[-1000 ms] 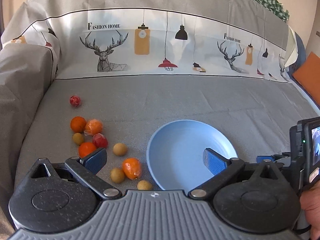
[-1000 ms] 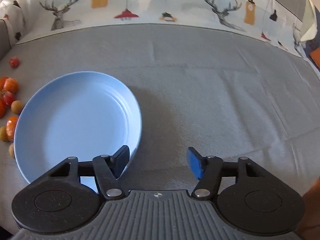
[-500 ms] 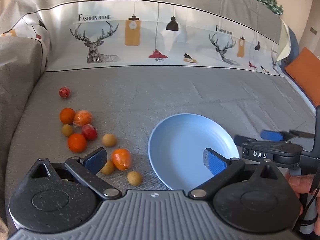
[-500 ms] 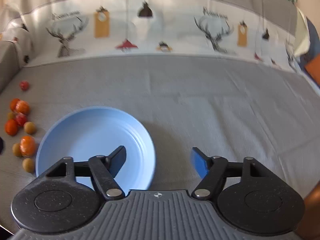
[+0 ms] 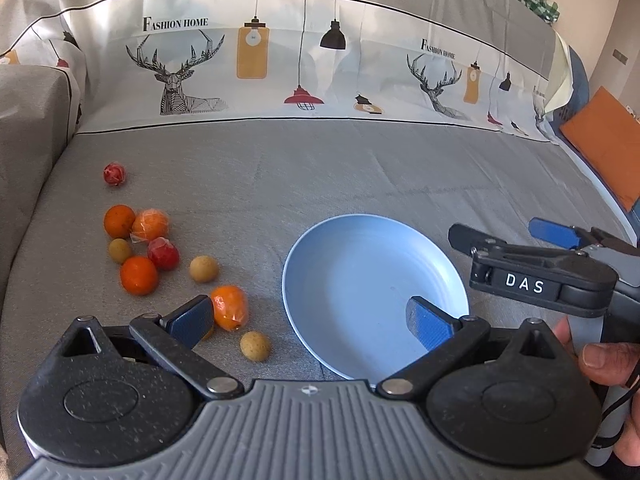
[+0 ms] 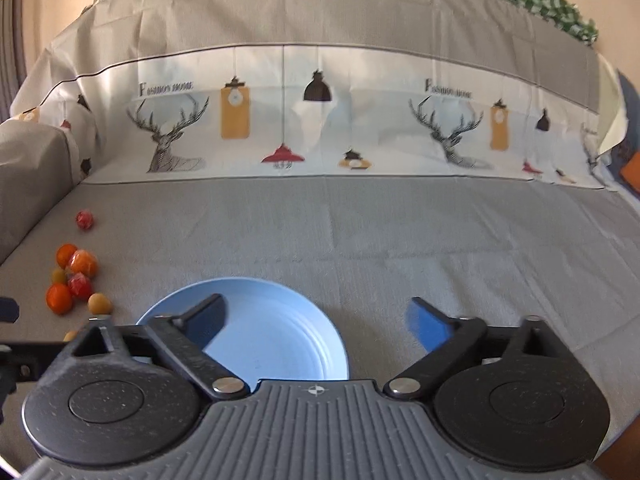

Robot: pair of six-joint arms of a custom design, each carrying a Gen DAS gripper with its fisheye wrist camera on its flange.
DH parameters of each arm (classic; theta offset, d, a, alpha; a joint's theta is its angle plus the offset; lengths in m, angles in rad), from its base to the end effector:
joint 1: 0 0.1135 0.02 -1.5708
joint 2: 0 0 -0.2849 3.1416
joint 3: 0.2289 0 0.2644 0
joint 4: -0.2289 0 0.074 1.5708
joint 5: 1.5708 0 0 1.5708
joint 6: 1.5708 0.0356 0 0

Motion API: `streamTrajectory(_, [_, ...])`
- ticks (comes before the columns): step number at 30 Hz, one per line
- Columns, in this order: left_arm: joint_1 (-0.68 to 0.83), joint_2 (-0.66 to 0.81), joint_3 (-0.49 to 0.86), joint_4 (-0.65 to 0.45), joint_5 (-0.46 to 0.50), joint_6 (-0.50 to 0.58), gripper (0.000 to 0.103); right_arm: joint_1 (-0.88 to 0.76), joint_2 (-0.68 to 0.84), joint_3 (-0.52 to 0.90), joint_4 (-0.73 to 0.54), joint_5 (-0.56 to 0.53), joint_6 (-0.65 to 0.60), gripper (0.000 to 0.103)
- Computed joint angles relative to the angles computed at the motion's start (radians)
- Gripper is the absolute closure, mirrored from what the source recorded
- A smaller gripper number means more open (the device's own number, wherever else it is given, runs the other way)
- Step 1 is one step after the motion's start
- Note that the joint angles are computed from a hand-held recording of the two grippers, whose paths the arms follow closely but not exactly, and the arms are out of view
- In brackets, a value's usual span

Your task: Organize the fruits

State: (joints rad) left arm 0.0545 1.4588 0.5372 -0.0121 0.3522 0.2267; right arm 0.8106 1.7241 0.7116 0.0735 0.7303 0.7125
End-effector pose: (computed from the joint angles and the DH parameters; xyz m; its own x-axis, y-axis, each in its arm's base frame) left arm 0.2558 0.0017 0.1414 -0.7475 0.1705 -0.6420 0.3303 0.9340 -0.1365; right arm 0.2309 0.2084 0.1273 -0.5962 0.0797 -0.7988 0.1604 0.9868 -0.0213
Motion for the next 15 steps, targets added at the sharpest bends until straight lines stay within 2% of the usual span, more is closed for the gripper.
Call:
streamTrajectory(2, [-0.001, 0.002, 0.001, 0.001, 0.001, 0.006, 0.001, 0.011, 0.009, 0.015, -0.01, 0.028, 0.009, 0.001])
streamTrajectory(13, [-0.008, -0.01, -0.017, 0.017, 0.0, 0.016, 0.001, 0.018, 0.026, 0.039, -0.017, 0.04, 0.065, 0.001])
streamTrajectory(15, [-0.008, -0.02, -0.026, 0.027, 0.004, 0.019, 0.005, 0.015, 0.021, 0.038, -0.021, 0.028, 0.069, 0.002])
